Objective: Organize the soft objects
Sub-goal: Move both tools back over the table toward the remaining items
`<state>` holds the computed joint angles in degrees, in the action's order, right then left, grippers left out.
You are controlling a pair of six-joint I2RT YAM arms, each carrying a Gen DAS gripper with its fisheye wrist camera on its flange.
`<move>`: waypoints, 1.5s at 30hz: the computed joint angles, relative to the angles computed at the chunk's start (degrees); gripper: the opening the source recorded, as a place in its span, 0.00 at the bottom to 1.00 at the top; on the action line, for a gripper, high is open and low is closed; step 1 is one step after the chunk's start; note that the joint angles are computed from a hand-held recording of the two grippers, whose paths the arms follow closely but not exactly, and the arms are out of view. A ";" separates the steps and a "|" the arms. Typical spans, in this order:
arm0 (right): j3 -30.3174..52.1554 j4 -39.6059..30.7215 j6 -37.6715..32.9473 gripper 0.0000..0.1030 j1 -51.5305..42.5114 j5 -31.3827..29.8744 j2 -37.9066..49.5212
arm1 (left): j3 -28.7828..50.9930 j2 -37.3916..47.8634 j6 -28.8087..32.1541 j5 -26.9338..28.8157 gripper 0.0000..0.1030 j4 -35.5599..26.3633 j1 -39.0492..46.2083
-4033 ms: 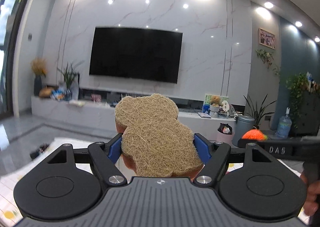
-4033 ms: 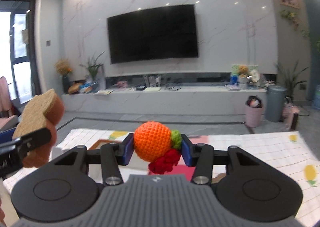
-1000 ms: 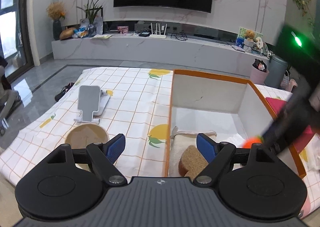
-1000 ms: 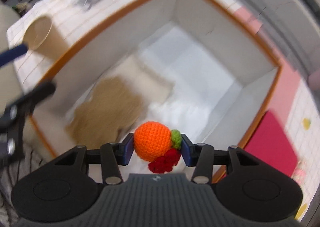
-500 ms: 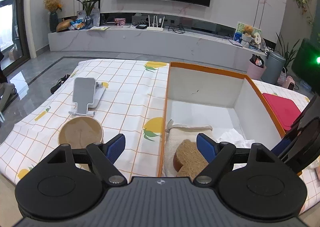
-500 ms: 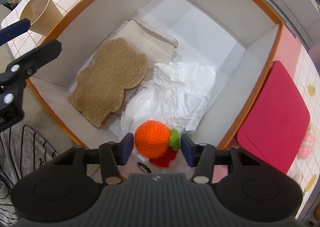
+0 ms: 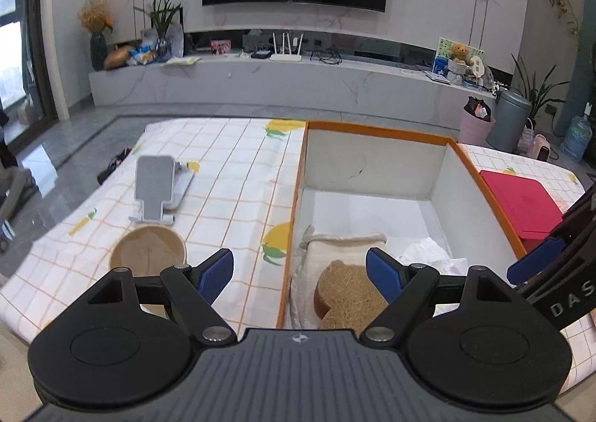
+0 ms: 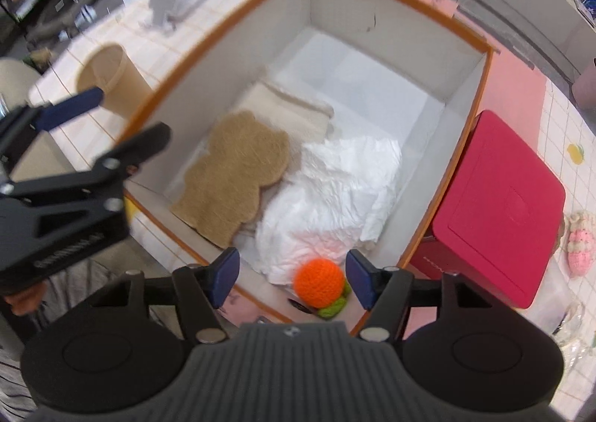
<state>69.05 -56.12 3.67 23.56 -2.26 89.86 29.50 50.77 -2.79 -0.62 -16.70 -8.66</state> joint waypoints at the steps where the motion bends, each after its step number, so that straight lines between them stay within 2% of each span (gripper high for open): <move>1: -0.86 0.64 0.30 0.62 -0.12 -0.58 -1.45 | 0.19 -0.53 -0.11 -0.06 0.92 -0.45 -0.58; 5: -4.97 2.93 2.08 0.63 -0.96 -0.68 -8.09 | 4.37 1.10 -3.66 1.23 0.91 -5.44 -2.76; 7: -8.80 6.70 3.68 0.63 -2.25 -0.88 -13.24 | 6.43 1.94 -7.17 0.74 0.90 -7.69 -4.34; 10: -14.89 12.53 7.60 0.64 -2.75 2.91 -21.17 | 5.79 -0.48 -9.56 -0.48 0.89 -6.46 -7.10; 13: -17.10 12.37 9.18 0.65 -4.87 3.61 -25.55 | 6.43 -1.47 -9.61 -0.85 0.90 -7.07 -9.72; 16: -20.09 13.36 6.04 0.69 -3.90 10.09 -31.69 | 6.90 -1.58 -10.17 -2.80 0.91 -6.54 -13.46; 19: -24.44 16.74 2.69 0.69 -2.83 17.39 -37.50 | 8.06 0.24 -11.48 -7.15 0.91 -6.36 -18.69; 21: -27.21 18.66 1.27 0.69 -3.85 19.43 -40.96 | 8.31 1.00 -13.09 -9.19 0.91 -5.80 -21.58; 22: -28.67 19.77 0.67 0.69 -5.06 19.28 -42.63 | 8.12 0.83 -13.37 -8.42 0.91 -5.39 -22.27; 24: -30.77 20.45 -0.46 0.69 -9.22 17.08 -45.93 | 8.58 1.38 -13.63 -7.66 0.91 -5.17 -24.02; 27: -33.59 20.80 -2.49 0.69 -17.48 11.69 -50.13 | 9.16 2.30 -15.96 -12.70 0.91 -4.46 -29.74; 31: -37.15 21.02 -6.46 0.72 -34.39 1.60 -55.47 | 9.58 3.82 -18.14 -15.16 0.91 -3.63 -35.63; 34: -39.30 20.37 -12.02 0.72 -49.60 -8.12 -57.14 | 9.84 6.84 -19.92 -22.79 0.91 -2.13 -42.52; 36: -40.68 21.35 -14.99 0.72 -59.10 -14.43 -56.24 | 10.10 9.52 -20.48 -26.27 0.91 -0.71 -45.85; 38: -41.78 23.01 -17.82 0.72 -67.18 -19.48 -53.42 | 10.11 12.43 -20.82 -26.49 0.91 1.17 -47.34; 42: -43.37 27.86 -22.82 0.73 -78.54 -25.87 -44.57 | 9.51 17.35 -21.29 -25.72 0.91 5.11 -49.35; 45: -43.26 30.52 -24.66 0.73 -83.81 -28.50 -35.50 | 8.56 20.13 -20.49 -25.14 0.91 9.00 -50.33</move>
